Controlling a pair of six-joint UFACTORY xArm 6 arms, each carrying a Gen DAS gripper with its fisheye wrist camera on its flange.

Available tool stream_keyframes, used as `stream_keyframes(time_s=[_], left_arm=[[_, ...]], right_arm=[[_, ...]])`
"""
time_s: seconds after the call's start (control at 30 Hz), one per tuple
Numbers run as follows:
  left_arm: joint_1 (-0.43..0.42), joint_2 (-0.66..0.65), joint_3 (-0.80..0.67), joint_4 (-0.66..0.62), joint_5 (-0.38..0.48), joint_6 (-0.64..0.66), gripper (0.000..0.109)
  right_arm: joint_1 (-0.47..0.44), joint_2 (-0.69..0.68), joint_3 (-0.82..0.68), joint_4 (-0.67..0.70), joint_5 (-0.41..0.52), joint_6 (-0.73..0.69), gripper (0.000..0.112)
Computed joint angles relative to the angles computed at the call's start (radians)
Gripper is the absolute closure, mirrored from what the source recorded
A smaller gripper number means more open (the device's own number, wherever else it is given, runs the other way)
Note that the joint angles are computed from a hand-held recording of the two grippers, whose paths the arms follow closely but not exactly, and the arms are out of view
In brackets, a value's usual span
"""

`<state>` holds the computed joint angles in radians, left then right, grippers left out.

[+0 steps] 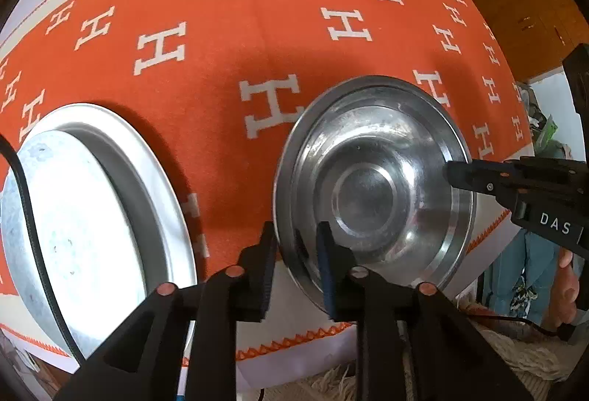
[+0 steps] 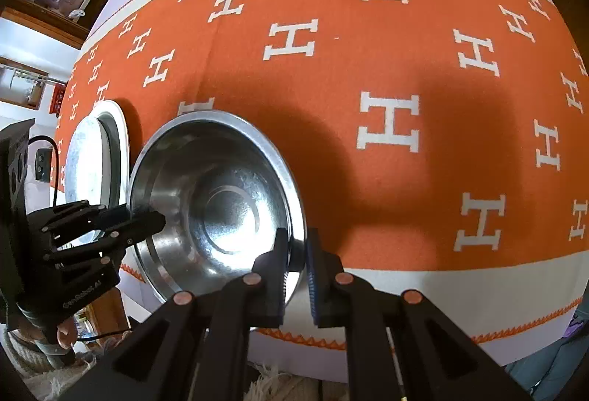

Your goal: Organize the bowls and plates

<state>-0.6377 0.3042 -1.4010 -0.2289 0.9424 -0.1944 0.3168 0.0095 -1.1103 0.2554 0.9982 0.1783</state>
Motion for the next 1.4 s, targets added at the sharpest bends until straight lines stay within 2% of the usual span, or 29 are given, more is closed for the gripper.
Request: stream_keyframes(time_s=[0.13, 0.2, 0.27, 0.33, 0.4, 0.57, 0.7, 1.07, 1.27, 1.4], left_arm=[[-0.001, -0.015, 0.014, 0.018, -0.019, -0.024, 0.069], [0.000, -0.022, 0.021, 0.020, -0.027, -0.031, 0.057], [-0.001, -0.030, 0.026, 0.026, -0.035, -0.037, 0.055], [-0.001, -0.033, 0.027, 0.035, -0.036, -0.043, 0.051], [-0.001, -0.042, 0.033, 0.050, -0.044, -0.055, 0.041], [0.003, -0.071, 0.059, 0.077, -0.076, -0.091, 0.038], [0.008, -0.097, 0.079, 0.076, -0.092, -0.112, 0.027], [0.019, -0.127, 0.077, 0.103, -0.095, -0.178, 0.026], [0.014, -0.098, -0.033, 0.189, -0.064, -0.211, 0.026], [0.006, -0.045, -0.165, 0.255, -0.023, -0.220, 0.025]], right_arm=[[0.005, -0.006, 0.009, -0.009, -0.010, 0.007, 0.102], [0.006, -0.010, 0.013, -0.004, -0.015, 0.006, 0.097], [0.007, -0.017, 0.020, 0.000, -0.024, 0.008, 0.085], [0.009, -0.028, 0.030, -0.002, -0.038, 0.012, 0.080], [0.009, -0.035, 0.034, -0.002, -0.045, 0.015, 0.079], [0.007, -0.046, 0.037, -0.002, -0.054, 0.016, 0.078], [0.006, -0.051, 0.036, 0.001, -0.058, 0.010, 0.078], [-0.021, -0.080, 0.046, 0.021, -0.089, -0.037, 0.075], [-0.046, -0.125, 0.064, 0.021, -0.126, -0.066, 0.075], [-0.068, -0.149, 0.059, -0.008, -0.157, -0.079, 0.075]])
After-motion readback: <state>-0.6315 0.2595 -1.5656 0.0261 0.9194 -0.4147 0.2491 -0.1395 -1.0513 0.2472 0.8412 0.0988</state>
